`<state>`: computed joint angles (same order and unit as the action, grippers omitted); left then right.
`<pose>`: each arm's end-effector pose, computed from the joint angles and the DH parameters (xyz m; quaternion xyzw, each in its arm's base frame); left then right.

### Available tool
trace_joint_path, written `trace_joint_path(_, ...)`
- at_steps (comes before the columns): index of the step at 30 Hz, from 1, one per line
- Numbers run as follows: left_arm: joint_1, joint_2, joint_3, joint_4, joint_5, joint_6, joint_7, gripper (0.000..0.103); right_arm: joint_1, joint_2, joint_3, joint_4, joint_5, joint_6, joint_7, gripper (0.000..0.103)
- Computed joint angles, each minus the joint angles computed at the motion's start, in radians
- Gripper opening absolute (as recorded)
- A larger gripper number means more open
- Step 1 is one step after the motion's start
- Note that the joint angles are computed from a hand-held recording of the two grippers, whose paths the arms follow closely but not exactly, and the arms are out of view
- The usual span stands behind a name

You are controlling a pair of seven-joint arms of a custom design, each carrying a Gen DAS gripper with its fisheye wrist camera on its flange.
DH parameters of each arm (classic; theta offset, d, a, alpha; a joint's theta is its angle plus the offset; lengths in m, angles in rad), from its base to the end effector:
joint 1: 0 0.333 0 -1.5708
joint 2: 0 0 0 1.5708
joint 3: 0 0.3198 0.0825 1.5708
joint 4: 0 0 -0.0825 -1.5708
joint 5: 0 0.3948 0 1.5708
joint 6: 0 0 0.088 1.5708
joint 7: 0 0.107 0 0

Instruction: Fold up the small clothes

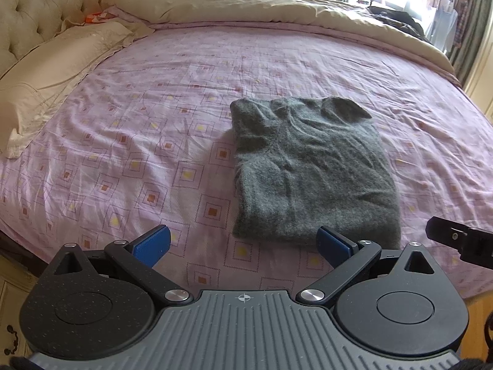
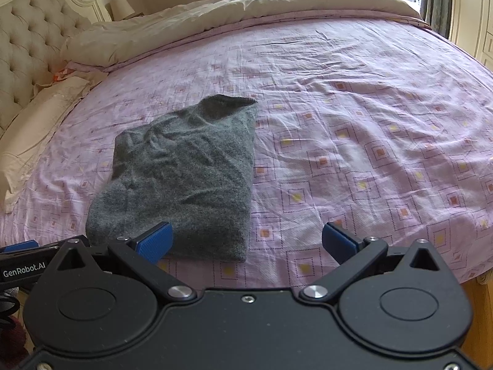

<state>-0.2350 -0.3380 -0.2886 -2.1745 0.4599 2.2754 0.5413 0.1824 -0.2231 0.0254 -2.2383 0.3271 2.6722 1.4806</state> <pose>0.4340 -0.2553 0.5744 -0.7558 0.5729 -0.1964 0.2490 0.5263 0.1019 0.5355 -0.6841 0.6461 -0.1266 0.3138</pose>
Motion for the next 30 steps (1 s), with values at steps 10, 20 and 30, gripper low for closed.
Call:
trace_joint_path(10,-0.002,0.008,0.007,0.003,-0.021,0.004,0.01,0.102,0.002,0.01,-0.001,0.01,0.007,-0.009,-0.006,0.103)
trace_joint_path(20,0.0,0.015,0.008,0.007,-0.023,-0.004,0.012,0.102,0.002,0.022,-0.005,0.021,0.016,-0.026,-0.015,0.103)
trace_joint_path(30,-0.002,0.019,0.012,0.006,-0.036,0.002,0.024,0.102,0.0,0.028,-0.004,0.027,0.015,-0.031,-0.011,0.103)
